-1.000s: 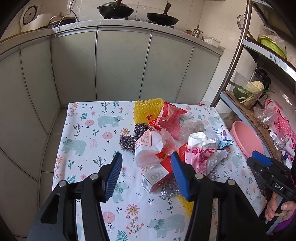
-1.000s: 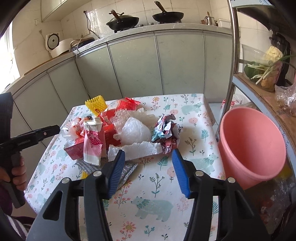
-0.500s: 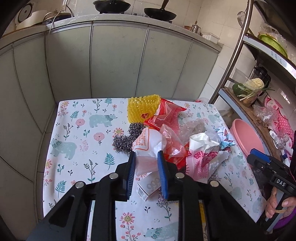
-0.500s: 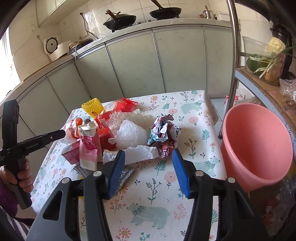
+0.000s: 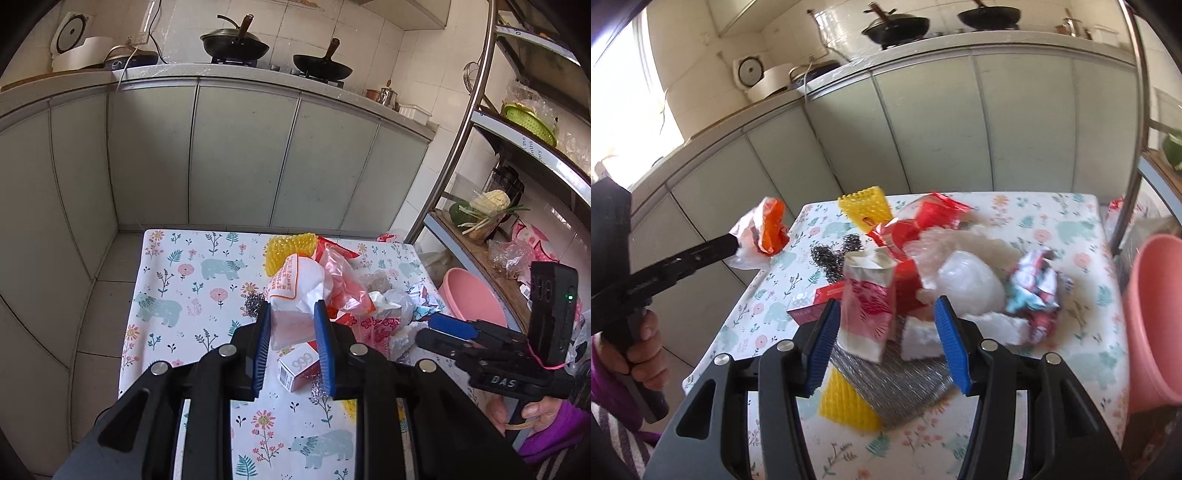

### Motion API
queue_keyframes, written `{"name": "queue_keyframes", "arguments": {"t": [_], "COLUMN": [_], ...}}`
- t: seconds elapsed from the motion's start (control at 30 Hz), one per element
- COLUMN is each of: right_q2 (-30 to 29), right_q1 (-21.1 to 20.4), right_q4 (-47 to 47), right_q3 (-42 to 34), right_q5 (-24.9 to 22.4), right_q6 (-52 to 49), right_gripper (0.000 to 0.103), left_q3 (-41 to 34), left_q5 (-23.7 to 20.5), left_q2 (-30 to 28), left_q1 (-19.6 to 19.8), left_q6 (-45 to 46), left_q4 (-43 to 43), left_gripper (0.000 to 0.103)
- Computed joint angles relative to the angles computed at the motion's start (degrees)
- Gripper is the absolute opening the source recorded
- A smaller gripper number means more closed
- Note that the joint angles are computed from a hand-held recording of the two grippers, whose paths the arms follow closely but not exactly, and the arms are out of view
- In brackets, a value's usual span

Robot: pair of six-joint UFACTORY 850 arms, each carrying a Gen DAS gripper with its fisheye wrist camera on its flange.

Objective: Collect trash
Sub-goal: 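Grasp the orange-printed clear bag with the left tool while the right tool grasps the white-topped pink paper bag, then carry both bags over the pink bucket and open both tools to drop them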

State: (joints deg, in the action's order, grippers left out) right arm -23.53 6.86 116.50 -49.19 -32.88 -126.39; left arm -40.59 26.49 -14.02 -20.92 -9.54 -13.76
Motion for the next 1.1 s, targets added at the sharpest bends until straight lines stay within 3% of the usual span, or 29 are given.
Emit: {"name": "queue_keyframes", "arguments": {"t": [0.23,0.3,0.33,0.37,0.77,1.1], "right_q2": [-3.0,-3.8,-4.2,-4.6,1.2,5.4], "right_q1": [3.5,3.4,3.1,2.7,-2.1,-9.8], "right_q4": [4.0,1.3,-2.1,-4.6,-3.4,5.2], "right_q3": [-3.2,-4.0,-4.6,-4.9,1.6,6.2], "right_q5": [3.6,3.7,3.3,2.2,-6.0,-6.1], "right_q6": [-3.4,-0.4,3.4,5.8,4.4,0.6], "right_gripper": [0.054,0.035,0.018,0.012,0.011,0.011], "left_q3": [1.7,2.0,2.1,2.2,0.9,-6.4], "left_q5": [0.7,0.6,0.7,0.9,0.9,-1.0], "left_q2": [1.9,1.9,2.0,2.1,1.5,-3.7], "left_q1": [0.2,0.3,0.2,0.2,-1.3,-4.8], "left_q6": [-0.7,-1.2,-1.1,-1.1,-0.5,-6.0], "left_q4": [0.4,0.7,0.6,0.6,1.2,9.9], "left_gripper": [0.023,0.023,0.023,0.023,0.023,0.023]}}
